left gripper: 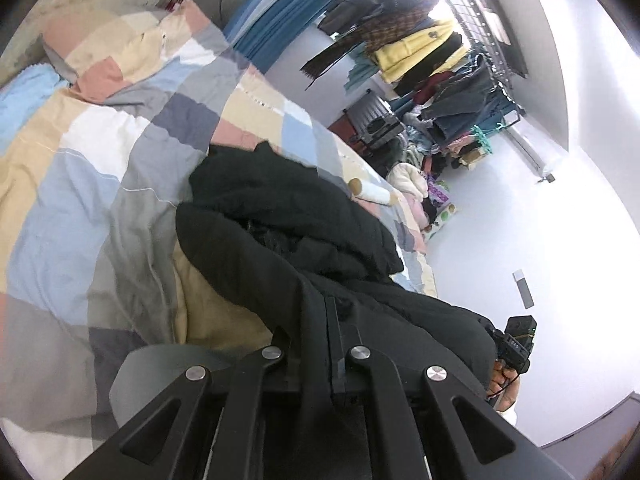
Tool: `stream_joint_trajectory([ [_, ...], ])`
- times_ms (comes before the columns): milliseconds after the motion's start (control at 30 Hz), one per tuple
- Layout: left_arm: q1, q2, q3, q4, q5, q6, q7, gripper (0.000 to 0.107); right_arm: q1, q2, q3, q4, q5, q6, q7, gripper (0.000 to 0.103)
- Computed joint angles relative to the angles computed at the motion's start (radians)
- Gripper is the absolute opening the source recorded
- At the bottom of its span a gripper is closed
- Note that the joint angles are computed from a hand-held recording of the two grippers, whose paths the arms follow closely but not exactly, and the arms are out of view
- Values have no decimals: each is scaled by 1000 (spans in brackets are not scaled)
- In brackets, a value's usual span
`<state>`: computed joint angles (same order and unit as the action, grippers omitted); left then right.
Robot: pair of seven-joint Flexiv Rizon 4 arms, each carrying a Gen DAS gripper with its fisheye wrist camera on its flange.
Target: Fold large clothes
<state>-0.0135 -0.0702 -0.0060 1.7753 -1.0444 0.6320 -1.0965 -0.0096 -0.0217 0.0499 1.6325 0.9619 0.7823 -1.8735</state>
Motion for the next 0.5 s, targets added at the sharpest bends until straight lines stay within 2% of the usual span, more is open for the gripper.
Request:
stream_joint_trajectory([
  [100,-6,51,13,33,0,17,-3,5,13,60,12,32,-43,23,24,9],
  [233,-14,67,20,17,49,54,-8,5,47,91,0,34,-95,38,45,9],
  [367,-4,-5,4,-94,132,74,-42,5,64,22,-17,-52,-157,28,79,9],
  [500,9,-122,-32,-262,230,108,-89,6,47,-106,-12,-199,-200,45,133,9],
])
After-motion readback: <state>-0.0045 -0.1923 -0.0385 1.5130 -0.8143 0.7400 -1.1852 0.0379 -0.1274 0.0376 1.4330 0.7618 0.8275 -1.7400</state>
